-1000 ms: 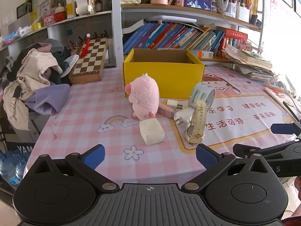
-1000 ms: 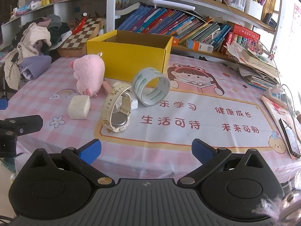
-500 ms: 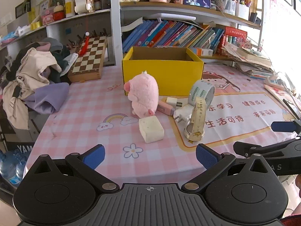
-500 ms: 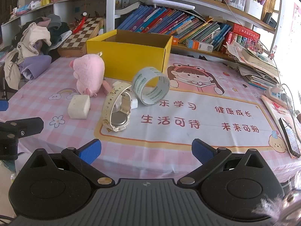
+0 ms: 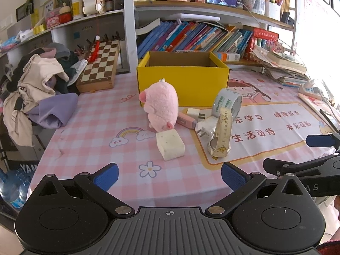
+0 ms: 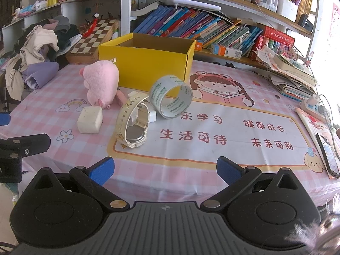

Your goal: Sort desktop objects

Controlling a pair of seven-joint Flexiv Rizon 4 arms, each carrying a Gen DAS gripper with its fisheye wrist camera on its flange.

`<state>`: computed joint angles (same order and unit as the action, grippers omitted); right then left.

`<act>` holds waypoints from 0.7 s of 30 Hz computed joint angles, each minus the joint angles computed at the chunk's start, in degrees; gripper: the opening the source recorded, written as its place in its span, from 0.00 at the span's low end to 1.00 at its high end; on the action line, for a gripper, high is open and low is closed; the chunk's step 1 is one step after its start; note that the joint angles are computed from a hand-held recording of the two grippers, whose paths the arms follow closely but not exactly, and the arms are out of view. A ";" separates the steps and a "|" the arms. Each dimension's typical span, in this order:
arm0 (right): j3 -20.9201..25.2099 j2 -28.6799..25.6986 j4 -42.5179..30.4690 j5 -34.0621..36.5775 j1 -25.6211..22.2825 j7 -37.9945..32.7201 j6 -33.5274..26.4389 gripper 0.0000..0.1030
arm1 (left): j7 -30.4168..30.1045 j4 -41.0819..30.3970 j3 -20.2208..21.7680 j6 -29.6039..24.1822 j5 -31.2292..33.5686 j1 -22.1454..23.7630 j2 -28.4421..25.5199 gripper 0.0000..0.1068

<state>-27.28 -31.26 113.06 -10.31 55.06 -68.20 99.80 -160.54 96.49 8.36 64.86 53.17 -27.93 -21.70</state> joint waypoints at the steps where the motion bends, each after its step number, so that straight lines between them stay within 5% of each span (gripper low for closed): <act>1: 0.03 0.01 0.02 0.01 -0.02 -0.03 0.02 1.00 | -0.10 -0.01 0.01 -0.06 0.06 -0.04 0.01 0.96; 21: 2.79 0.47 0.06 -0.01 -2.54 -1.32 0.59 1.00 | 0.86 -0.27 -0.40 -0.36 -0.56 0.03 -0.13 0.96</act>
